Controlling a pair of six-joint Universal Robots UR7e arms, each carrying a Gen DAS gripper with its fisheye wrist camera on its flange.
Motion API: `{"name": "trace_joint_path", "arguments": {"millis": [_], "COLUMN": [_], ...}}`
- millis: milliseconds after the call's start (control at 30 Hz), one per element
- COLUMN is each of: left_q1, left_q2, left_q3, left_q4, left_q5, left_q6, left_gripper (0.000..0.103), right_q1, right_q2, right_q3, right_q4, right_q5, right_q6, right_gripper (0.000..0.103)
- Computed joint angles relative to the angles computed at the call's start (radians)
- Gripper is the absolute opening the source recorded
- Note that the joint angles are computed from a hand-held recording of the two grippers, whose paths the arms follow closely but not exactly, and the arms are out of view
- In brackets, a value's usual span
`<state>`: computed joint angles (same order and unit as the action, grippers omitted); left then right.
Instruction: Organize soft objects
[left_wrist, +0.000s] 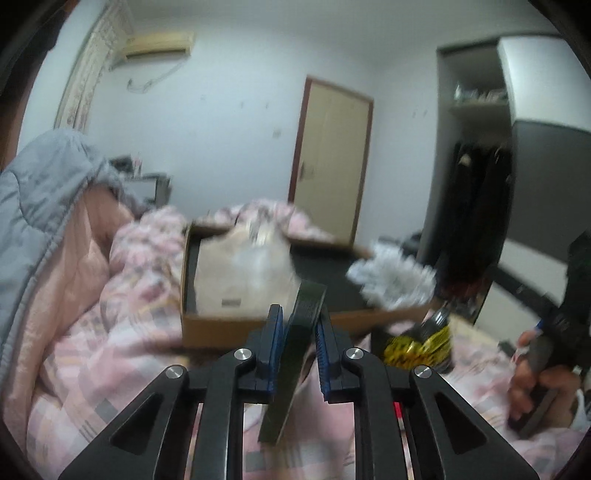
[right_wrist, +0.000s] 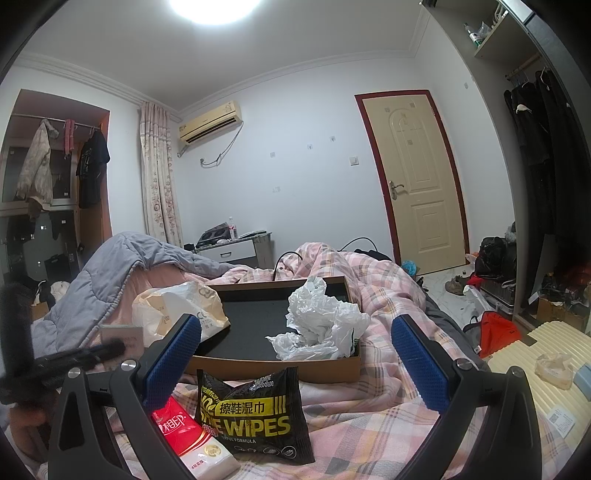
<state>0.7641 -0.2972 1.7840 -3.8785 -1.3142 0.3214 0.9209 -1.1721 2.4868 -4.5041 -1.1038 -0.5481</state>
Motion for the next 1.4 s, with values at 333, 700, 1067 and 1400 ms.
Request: {"name": "trace_joint_path", "arguments": {"millis": [333,700,1067,1400], "left_q1": [-0.001,-0.016,-0.015,-0.006], "left_q2": [0.006,0.003,-0.05,-0.037], "left_q3": [-0.025,-0.004,-0.008,-0.051], "left_q4": [0.039,0.075,0.355,0.497], "left_q5": [0.023,0.06,0.022,0.014], "left_q6": [-0.011,0.002,-0.125,-0.16], "left_gripper": [0.013,0.103,0.103,0.103], "right_q1": [0.0,0.003,0.005,0.004], "right_q2": [0.001,0.002,0.002,0.002], "right_q3": [0.0,-0.001,-0.002,-0.002], "right_q4": [-0.001,0.001,0.006,0.006], "right_q5": [0.001,-0.004,-0.008,-0.007], "right_q6": [0.001,-0.001,0.001,0.001], "right_gripper": [0.103,0.103,0.102,0.103]}}
